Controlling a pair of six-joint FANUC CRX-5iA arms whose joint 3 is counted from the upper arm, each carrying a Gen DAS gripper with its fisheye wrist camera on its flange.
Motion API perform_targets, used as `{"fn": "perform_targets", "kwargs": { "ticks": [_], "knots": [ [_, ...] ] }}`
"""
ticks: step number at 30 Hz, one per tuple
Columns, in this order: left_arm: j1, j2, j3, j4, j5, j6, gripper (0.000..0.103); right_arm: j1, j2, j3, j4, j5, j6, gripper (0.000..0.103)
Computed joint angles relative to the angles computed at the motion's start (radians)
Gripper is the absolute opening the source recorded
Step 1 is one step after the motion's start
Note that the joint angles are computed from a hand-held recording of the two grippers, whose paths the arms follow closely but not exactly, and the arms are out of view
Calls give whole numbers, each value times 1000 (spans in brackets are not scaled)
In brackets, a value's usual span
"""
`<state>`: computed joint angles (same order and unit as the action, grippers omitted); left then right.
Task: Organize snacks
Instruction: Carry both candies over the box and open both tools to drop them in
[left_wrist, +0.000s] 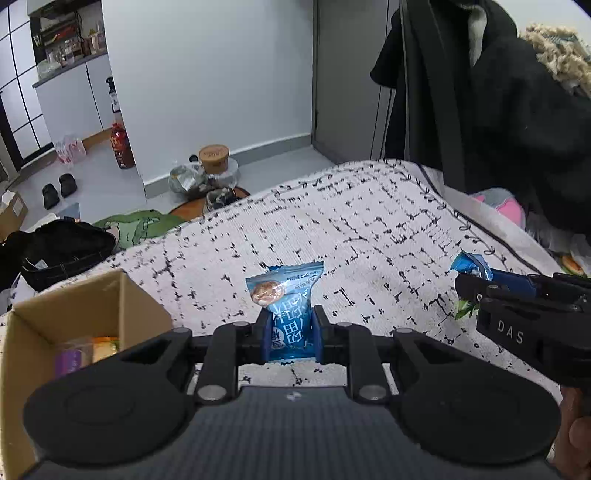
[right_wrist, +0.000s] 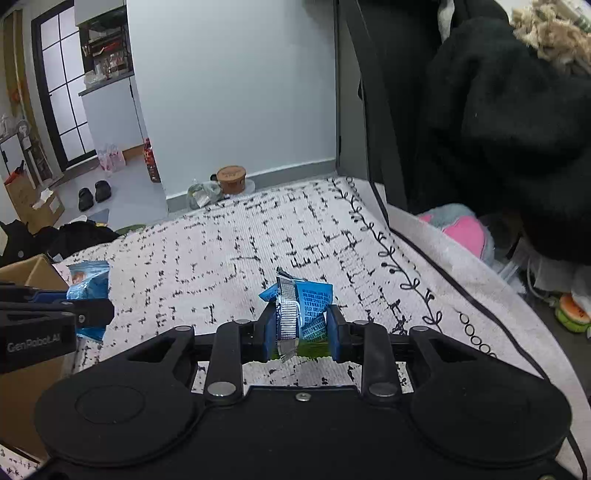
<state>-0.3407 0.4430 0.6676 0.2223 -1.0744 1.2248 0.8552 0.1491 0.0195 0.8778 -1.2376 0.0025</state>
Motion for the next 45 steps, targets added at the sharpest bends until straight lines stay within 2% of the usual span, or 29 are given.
{"fn": "perform_targets", "kwargs": {
  "ticks": [7, 14, 29, 45],
  "knots": [
    [33, -65, -75, 59, 70, -50, 21, 29, 29, 61, 30, -49, 13, 27],
    [71, -104, -107, 111, 104, -66, 21, 52, 67, 127, 57, -79, 19, 27],
    [150, -188, -221, 192, 171, -95, 21, 90, 153, 251, 106, -69, 67, 27],
    [252, -230, -280, 210, 136, -65, 21, 119, 256, 402, 98, -36, 159, 27]
  ]
}}
